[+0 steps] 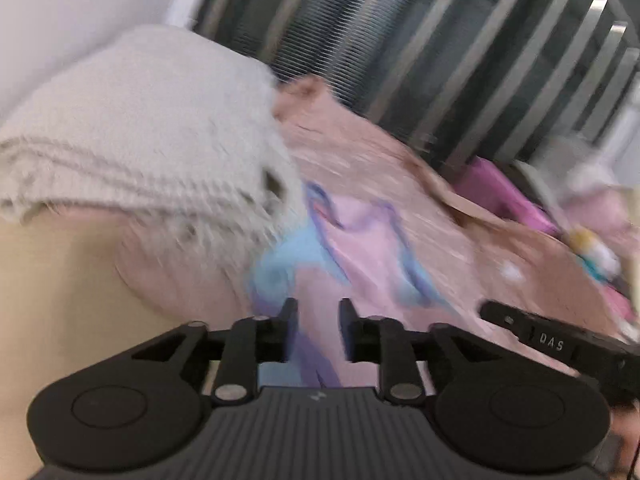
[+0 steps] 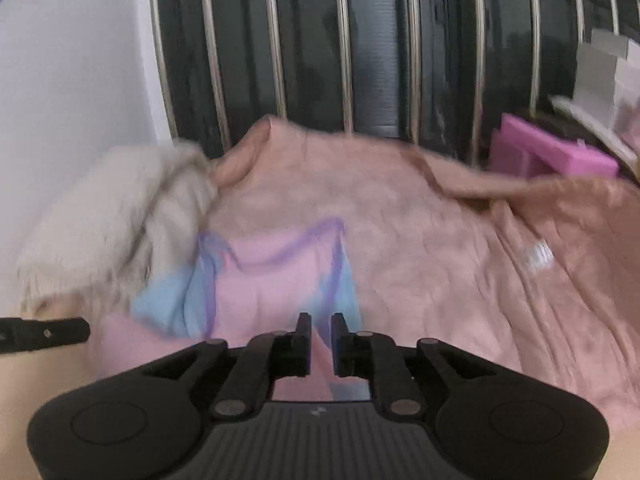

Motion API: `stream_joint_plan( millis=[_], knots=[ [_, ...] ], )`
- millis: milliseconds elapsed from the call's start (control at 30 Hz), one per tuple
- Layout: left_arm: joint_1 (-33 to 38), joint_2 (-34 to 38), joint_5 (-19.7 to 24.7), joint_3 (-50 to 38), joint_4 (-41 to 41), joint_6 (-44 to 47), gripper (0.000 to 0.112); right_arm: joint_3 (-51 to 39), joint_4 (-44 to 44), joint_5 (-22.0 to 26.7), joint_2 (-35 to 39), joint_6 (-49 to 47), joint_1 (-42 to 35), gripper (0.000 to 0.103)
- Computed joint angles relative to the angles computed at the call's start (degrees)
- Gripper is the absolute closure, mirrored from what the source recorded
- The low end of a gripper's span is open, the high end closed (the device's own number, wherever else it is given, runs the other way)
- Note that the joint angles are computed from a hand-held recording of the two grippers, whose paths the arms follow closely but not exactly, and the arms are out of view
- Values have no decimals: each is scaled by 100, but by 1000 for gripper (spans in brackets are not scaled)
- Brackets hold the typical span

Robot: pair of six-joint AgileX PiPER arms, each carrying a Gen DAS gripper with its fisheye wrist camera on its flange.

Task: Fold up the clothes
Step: 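Lower the garment onto the table and open both grippers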

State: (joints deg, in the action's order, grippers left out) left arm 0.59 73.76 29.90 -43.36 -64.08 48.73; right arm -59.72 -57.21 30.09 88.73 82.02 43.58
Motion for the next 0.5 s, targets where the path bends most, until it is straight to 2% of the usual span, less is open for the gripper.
stream_joint_plan(
  millis=[33, 67, 100, 133, 167, 267, 300, 333, 400, 467, 500],
  knots=[
    [351, -165, 507, 209, -263, 519, 71, 489, 3, -381, -437, 2, 120, 80],
    [590, -380, 784, 435, -297, 809, 70, 941, 37, -736, -866, -29, 255, 69],
    [824, -606, 1050, 641, -255, 1006, 70, 1334, 277, -1033, -1262, -266, 434, 48],
    [901, -804, 1110, 823, -166, 1112, 70, 1621, 699, -1171, -1539, -634, 694, 43],
    [909, -944, 1112, 996, -177, 1258, 70, 1825, 943, -1165, -1703, -773, 991, 43],
    [905, -1283, 1101, 1477, -311, 1815, 69, 2112, 777, -1032, -1686, -194, 1713, 44],
    [778, -1375, 976, 1593, -257, 1845, 69, 2138, 585, -1014, -1559, 85, 1835, 47],
    [587, -1442, 755, 1650, -97, 1646, 69, 2150, 374, -1005, -1415, 388, 1897, 66],
    [391, -1670, 582, 1762, 188, 1243, 69, 2099, 217, -902, -1142, 723, 1992, 99],
    [337, -2286, 588, 2053, 402, 1235, 69, 2121, -179, -747, -1144, 1237, 2111, 100],
    [88, -2636, 358, 2229, 536, 1316, 68, 2173, -289, -677, -1303, 1418, 2143, 100]
  ],
)
